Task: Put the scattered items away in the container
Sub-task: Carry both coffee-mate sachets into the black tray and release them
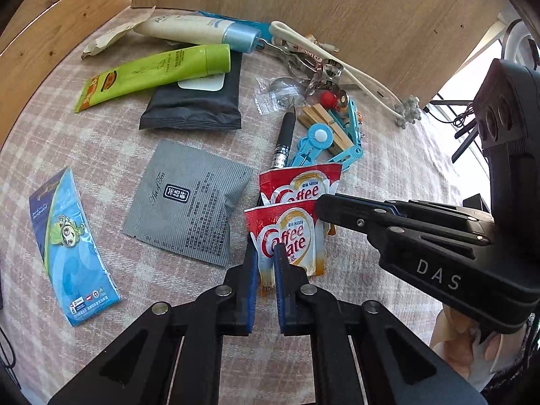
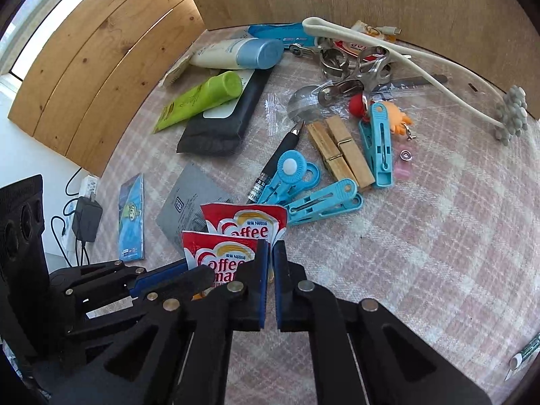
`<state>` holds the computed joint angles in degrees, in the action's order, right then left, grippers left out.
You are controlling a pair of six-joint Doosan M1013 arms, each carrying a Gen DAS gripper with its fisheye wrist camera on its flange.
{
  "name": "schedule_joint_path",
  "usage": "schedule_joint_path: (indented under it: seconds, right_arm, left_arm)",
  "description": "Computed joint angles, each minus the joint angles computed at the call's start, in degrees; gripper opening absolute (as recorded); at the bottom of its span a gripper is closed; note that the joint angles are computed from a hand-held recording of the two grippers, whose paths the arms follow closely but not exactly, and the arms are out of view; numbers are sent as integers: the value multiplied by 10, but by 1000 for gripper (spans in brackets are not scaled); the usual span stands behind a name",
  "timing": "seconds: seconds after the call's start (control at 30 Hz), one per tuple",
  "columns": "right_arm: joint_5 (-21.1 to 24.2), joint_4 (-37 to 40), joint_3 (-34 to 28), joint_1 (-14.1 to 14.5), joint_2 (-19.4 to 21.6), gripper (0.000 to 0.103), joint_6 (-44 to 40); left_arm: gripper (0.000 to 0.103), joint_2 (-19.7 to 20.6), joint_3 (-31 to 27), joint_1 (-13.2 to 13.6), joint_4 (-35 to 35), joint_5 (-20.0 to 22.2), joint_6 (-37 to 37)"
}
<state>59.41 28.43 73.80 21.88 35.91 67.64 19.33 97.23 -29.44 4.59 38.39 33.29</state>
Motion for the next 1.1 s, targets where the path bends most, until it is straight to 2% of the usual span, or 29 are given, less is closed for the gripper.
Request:
schedule_joint_path:
  seconds: [0.33, 0.53, 0.67, 0.9, 1.1]
  right_arm:
    - [-46, 6, 41, -17, -41, 2, -3]
    - [-90, 11, 77, -45, -80, 2, 19]
    - [-126, 3, 112, -78, -116, 2, 50]
    - [-191, -55, 193, -155, -196, 2, 147]
    - [-213, -130, 240, -229, -247, 2, 252]
  left_arm:
    - [5, -26, 1, -10, 33, 4, -19]
    - [4, -23, -26, -19, 37, 6, 18]
    - [4, -10, -59, -29, 11, 2, 82]
    - [4, 43, -156, -60, -68, 12, 237]
    - [4, 97, -250, -93, -141, 40, 366]
